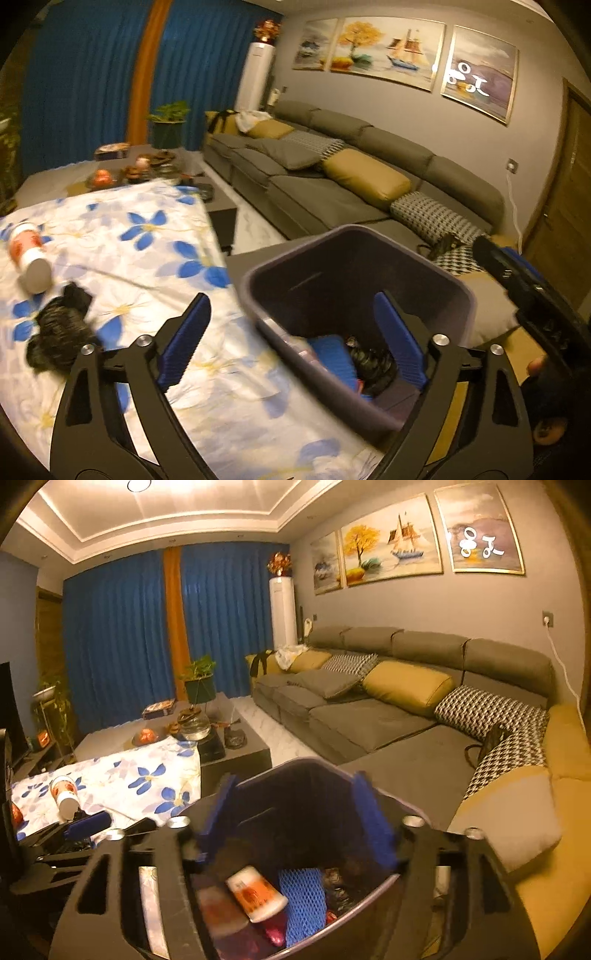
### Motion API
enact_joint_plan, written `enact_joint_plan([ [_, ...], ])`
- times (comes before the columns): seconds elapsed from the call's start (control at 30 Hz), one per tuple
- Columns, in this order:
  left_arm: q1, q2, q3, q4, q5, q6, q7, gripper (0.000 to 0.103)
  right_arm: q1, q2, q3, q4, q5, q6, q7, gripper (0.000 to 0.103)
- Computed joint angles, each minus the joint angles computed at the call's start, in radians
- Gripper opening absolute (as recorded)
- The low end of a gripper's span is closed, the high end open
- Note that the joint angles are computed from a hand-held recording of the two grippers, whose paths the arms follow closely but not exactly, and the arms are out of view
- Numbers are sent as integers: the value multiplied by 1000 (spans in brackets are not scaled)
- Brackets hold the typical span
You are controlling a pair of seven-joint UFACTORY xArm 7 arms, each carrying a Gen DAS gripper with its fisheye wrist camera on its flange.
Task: Collect trash
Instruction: 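Move both open tools back over the remaining trash on the bed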
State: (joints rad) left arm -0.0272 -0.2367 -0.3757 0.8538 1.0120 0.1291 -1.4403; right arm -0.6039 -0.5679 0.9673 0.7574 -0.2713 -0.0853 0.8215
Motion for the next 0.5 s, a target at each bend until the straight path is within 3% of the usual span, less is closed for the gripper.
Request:
enact_joint_plan([
  [0.1, -2, -87, 1, -66, -23, 47, -2, 93, 7, -65, 4, -23, 11, 4, 18, 87],
  [0.27, 10, -251, -22, -182, -119, 124, 46, 94, 67, -107, -9, -58, 22, 9, 33, 88],
  [0.5, -32, -525, 13, -357, -308, 276, 163, 94, 142, -155, 6, -71, 19, 36, 58, 88],
])
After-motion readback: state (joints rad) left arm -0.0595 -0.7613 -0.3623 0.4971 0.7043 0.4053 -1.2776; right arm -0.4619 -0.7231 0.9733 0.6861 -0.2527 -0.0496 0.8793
